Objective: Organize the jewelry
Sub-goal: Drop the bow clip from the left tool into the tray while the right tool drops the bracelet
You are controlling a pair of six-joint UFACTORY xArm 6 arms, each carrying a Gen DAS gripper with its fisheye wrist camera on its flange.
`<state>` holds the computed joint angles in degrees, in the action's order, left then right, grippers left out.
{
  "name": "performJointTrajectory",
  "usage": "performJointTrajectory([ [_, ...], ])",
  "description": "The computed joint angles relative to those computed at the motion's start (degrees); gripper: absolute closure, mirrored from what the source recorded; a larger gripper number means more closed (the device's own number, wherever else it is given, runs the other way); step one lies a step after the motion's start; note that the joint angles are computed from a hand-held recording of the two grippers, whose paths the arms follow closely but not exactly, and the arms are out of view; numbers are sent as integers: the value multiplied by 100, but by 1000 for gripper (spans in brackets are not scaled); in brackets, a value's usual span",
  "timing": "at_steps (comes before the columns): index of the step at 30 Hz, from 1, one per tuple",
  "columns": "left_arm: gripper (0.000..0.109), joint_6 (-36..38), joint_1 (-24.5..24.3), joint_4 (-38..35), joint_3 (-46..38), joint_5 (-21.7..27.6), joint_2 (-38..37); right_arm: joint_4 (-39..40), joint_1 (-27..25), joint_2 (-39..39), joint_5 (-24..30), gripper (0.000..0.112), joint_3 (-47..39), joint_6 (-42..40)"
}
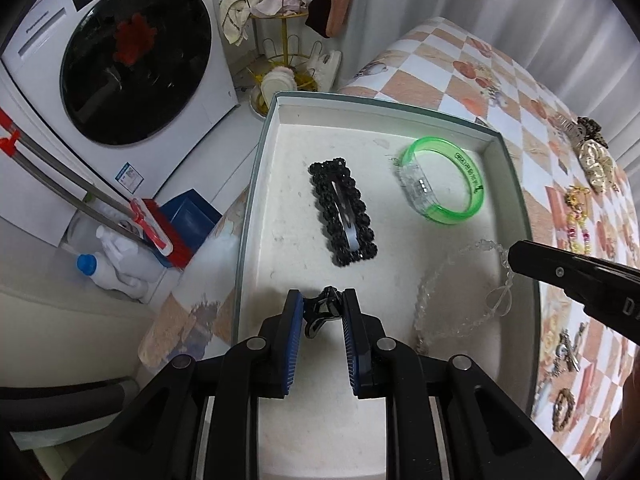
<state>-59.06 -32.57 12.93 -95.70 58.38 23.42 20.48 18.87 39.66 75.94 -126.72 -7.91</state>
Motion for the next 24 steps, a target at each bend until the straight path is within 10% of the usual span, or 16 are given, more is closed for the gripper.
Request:
performJointTrajectory([
  [6,78,54,1,72,-249,196,221,-186,25,463,97,110,-529,121],
  [9,49,97,-16,52,-428,396,353,-212,36,737,288,109,-921,185],
  [16,48,80,-55,43,-507,530,390,-256,49,1258,684,105,-1745,273],
  [19,42,91,-64,67,-556,576,395,-233,33,1415,831,72,-2079,369],
  [20,20,93,-69,83,-588,608,408,-173,22,1280,685,64,-1867,348],
  [24,9,44,-137,308,-673,646,408,98,-63,1007,481,60,-1589,297],
])
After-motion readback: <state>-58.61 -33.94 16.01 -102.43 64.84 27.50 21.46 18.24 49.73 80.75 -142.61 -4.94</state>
